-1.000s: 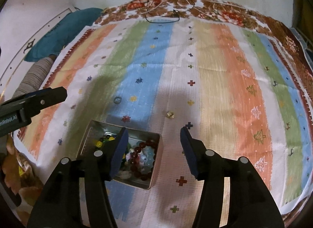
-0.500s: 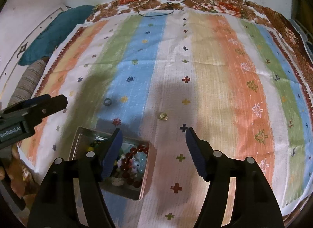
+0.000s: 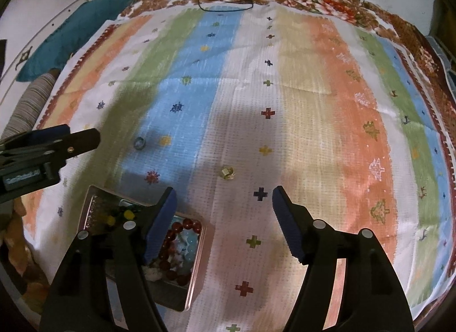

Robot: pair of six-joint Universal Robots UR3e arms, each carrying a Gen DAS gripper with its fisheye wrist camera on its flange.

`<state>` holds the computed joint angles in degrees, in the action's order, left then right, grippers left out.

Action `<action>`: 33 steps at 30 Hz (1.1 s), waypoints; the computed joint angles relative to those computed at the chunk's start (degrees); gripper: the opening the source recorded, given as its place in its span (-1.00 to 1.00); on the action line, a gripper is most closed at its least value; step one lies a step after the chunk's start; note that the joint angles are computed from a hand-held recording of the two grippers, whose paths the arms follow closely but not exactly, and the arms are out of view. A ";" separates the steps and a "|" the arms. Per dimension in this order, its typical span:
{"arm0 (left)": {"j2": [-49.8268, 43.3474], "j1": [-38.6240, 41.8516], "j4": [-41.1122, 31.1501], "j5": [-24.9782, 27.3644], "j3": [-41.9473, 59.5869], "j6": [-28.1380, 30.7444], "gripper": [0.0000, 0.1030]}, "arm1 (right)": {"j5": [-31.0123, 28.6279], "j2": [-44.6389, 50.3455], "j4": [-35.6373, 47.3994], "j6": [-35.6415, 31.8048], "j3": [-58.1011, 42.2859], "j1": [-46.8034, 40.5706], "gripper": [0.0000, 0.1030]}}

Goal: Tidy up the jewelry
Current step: 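Move the left tool to the metal ring while the right tool approaches the gold charm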

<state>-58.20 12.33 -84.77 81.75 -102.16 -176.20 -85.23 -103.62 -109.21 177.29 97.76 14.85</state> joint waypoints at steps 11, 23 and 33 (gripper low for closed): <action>-5.64 -2.55 4.66 2.33 -0.96 -0.77 0.47 | -2.57 5.38 -1.95 0.21 -1.76 2.78 0.34; -10.20 -4.15 8.15 4.43 -1.79 -0.83 0.47 | -2.04 9.80 -2.19 0.70 -3.09 1.90 0.34; -13.35 -4.96 9.77 5.18 -2.09 -0.95 0.41 | 0.15 12.51 -3.81 0.41 -3.49 1.09 0.34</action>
